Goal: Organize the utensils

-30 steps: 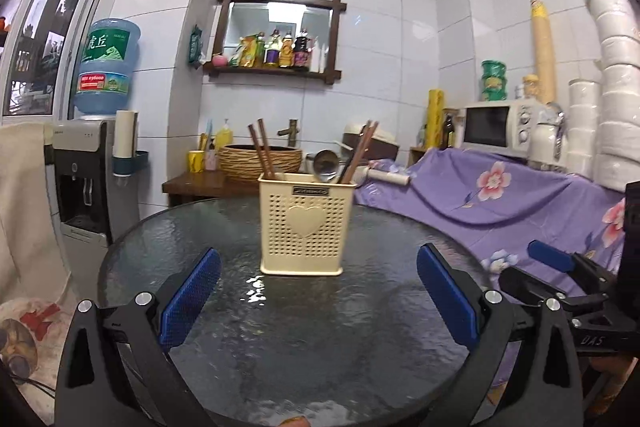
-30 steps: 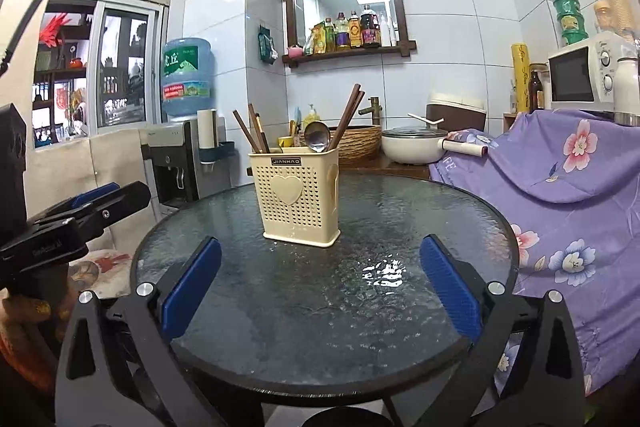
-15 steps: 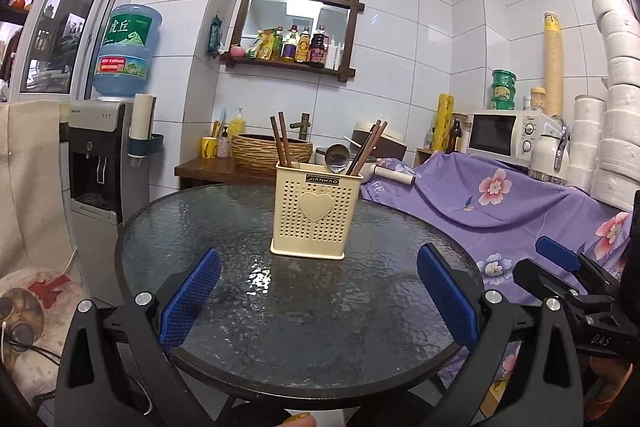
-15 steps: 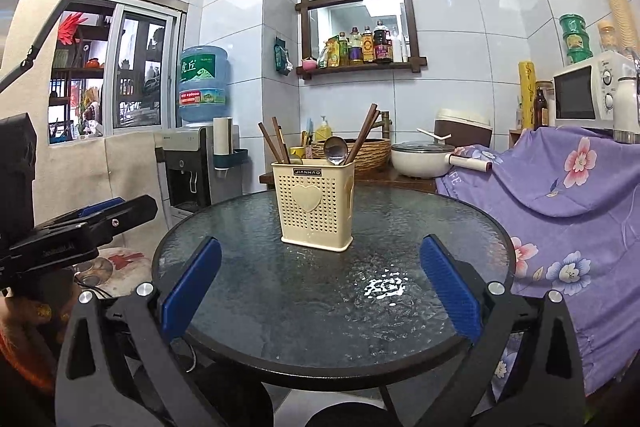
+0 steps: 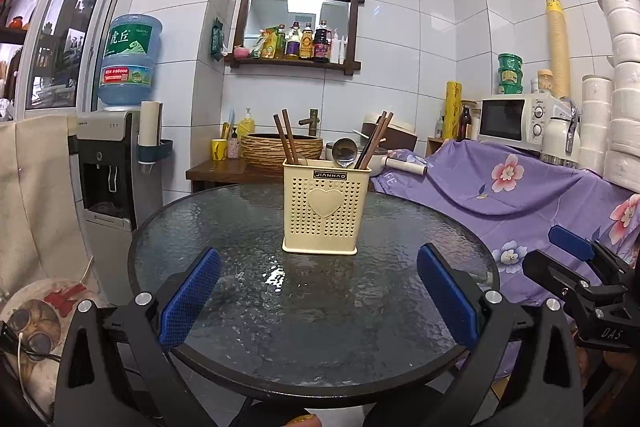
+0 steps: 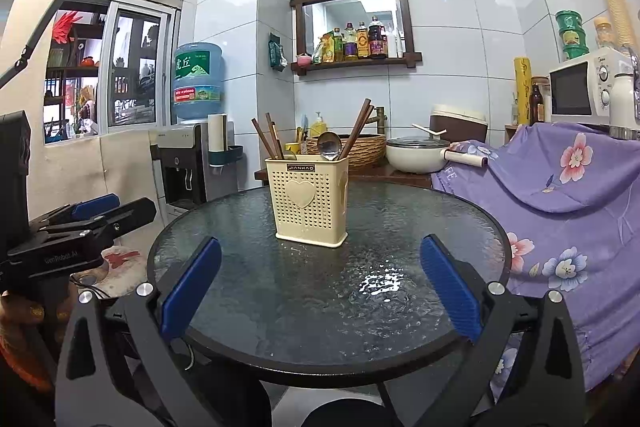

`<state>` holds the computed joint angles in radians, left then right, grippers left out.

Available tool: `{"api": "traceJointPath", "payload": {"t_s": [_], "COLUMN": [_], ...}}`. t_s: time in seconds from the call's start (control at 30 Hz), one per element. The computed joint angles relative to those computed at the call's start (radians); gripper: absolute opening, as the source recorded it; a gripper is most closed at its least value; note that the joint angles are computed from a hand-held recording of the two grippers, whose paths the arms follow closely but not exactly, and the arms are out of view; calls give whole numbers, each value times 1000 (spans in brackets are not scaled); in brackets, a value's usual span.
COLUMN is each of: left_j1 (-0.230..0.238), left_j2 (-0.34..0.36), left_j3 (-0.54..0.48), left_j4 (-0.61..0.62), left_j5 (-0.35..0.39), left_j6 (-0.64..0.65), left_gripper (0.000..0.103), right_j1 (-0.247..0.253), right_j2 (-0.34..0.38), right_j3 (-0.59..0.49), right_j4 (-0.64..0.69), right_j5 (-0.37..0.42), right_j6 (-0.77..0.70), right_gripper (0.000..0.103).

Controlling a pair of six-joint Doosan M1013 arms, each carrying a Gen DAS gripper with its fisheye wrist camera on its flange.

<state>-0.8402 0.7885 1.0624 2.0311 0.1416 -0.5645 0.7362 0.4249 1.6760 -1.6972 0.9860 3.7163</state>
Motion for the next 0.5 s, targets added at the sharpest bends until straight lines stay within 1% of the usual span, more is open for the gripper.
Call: {"api": "traceJointPath", "payload": {"t_s": [0.07,0.1,0.17,0.2,0.4,0.5], "left_j1": [-1,-2,-4,-4,-5,-6], "left_j2": [0,-2,-5,-5,-3,-3], "left_j3": [-1,3,9,10,4,4], "left_j4": [-55,-43,20,22,-34,-34], "left_j5": [2,9,23,22,15,17], "left_j6": [56,43,-20,-20,46,45], "left_gripper": [97,97,97,97,97,97], "right_j1": [-1,0,-1,-2,-4,-6], "right_j2": [0,0,0,-1,-1,-2], "right_j3": [0,0,0,0,-1,0], "right_j4": [0,-1,-1,-1,3,2], "right_j5": [-3,-2,-3,-5,-8,-12], "right_j6": [0,0,-2,-3,-4,-3], "right_gripper": [98,98,98,98,98,98]}}
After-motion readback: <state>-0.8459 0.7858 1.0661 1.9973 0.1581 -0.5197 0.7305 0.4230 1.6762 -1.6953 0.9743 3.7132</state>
